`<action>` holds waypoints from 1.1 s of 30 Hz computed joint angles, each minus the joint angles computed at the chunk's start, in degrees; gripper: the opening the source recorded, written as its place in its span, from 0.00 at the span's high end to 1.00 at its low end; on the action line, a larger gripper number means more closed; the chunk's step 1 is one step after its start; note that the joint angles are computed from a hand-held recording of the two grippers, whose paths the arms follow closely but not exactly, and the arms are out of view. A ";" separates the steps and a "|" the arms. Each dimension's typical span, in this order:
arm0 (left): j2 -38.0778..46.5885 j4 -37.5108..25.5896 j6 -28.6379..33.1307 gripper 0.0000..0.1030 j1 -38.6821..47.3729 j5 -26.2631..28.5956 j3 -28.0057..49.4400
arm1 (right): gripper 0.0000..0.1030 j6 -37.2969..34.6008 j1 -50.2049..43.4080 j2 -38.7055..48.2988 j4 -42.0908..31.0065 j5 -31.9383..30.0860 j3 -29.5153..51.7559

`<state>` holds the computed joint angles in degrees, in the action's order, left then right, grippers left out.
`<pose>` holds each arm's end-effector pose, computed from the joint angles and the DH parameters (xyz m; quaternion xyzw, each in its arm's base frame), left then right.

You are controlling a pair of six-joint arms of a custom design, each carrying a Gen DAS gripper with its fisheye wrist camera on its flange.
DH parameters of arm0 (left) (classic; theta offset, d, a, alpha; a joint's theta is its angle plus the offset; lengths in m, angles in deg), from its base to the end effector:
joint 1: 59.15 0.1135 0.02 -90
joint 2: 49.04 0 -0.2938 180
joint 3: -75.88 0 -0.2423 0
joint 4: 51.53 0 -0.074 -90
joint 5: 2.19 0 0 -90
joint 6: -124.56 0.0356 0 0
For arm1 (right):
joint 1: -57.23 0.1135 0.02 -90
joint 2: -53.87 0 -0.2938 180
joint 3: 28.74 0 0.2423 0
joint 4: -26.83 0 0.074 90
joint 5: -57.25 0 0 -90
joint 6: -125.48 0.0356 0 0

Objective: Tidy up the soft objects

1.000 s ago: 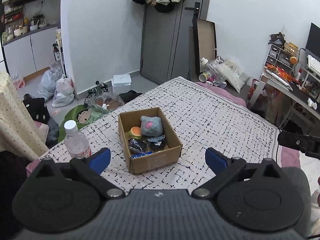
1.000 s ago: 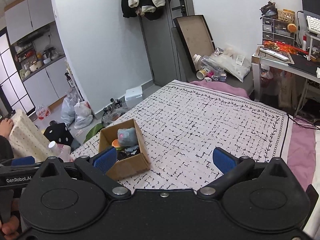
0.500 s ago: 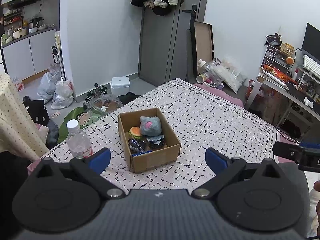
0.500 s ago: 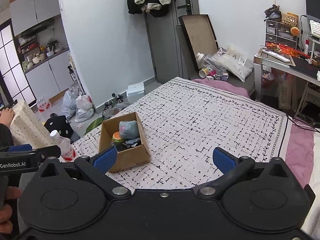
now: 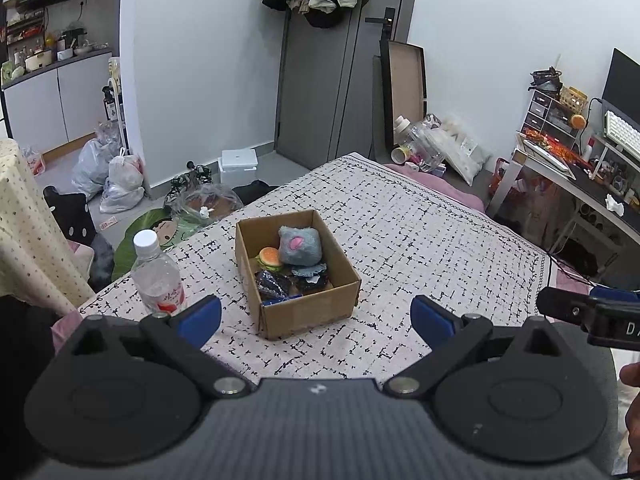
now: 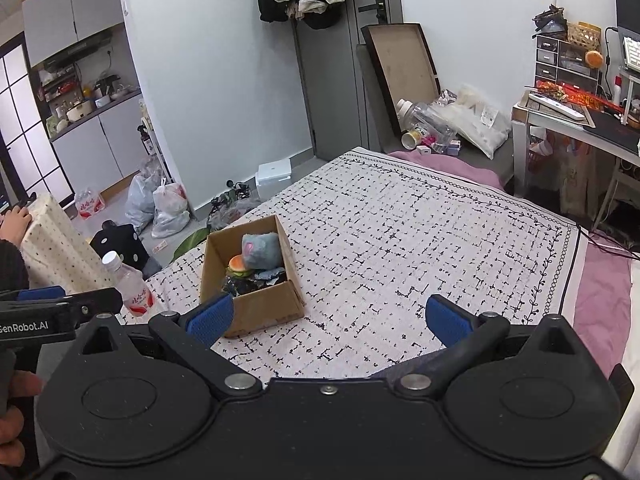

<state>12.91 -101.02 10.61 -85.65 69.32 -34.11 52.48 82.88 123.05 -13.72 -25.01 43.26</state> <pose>0.1863 -0.0803 0.3355 -0.0460 0.9009 -0.0405 0.4296 0.2220 0.1013 0.3332 -0.0379 0.8954 0.1034 0.4314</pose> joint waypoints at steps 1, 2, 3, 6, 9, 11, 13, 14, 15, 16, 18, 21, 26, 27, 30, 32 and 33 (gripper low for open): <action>-0.04 0.01 -0.10 0.03 0.11 0.15 -0.15 | 0.00 -0.03 0.12 0.02 -0.02 0.12 -0.03; -0.10 0.02 -0.14 0.03 0.25 0.29 -0.29 | 0.00 -0.06 0.27 -0.01 -0.05 0.27 -0.05; -0.11 -0.05 -0.19 0.03 0.25 0.25 -0.28 | 0.00 -0.05 0.40 -0.04 0.01 0.38 -0.10; -0.17 -0.07 -0.29 0.03 0.18 0.13 -0.47 | 0.00 -0.15 0.24 0.00 0.05 0.19 -0.18; -0.31 -0.08 -0.18 0.03 0.28 0.28 -0.69 | 0.00 -0.13 0.22 0.15 0.09 0.21 -0.24; -0.33 -0.08 -0.13 0.03 0.27 0.27 -0.75 | 0.00 -0.11 0.26 0.16 0.08 0.38 -0.28; -0.35 -0.09 -0.10 0.03 0.28 0.31 -0.78 | 0.00 0.00 0.27 0.17 0.01 0.40 -0.30; -0.37 -0.03 -0.08 0.03 0.24 0.32 -0.81 | 0.00 0.03 0.20 0.26 0.05 0.31 -0.29; -0.31 -0.03 -0.09 0.03 0.20 0.27 -0.79 | 0.00 0.19 0.36 0.19 0.01 0.48 -0.35; -0.30 0.02 -0.18 0.03 0.01 0.14 -0.92 | 0.00 0.20 0.33 0.20 0.03 0.49 -0.37; -0.37 0.13 -0.22 0.03 -0.22 0.02 -1.24 | 0.00 0.10 0.23 0.12 0.13 0.41 -0.46; -0.41 0.15 -0.24 0.03 -0.33 -0.07 -1.35 | 0.00 0.13 0.17 0.13 0.03 0.57 -0.48; -0.44 0.21 -0.06 0.03 -0.40 -0.03 -1.45 | 0.00 0.13 0.19 0.11 -0.12 0.76 -0.40; -0.40 0.16 0.01 0.03 -0.35 0.02 -1.40 | 0.00 0.13 0.21 0.13 -0.18 0.81 -0.38; -0.37 0.16 -0.03 0.03 -0.42 -0.01 -1.37 | 0.00 0.02 0.18 0.16 -0.23 0.81 -0.29; -0.34 0.17 -0.08 0.03 -0.51 -0.11 -1.35 | 0.00 -0.07 0.16 0.12 -0.33 0.89 -0.24; -0.34 0.17 -0.08 0.03 -0.51 -0.11 -1.35 | 0.00 -0.10 0.07 0.10 -0.38 0.84 -0.21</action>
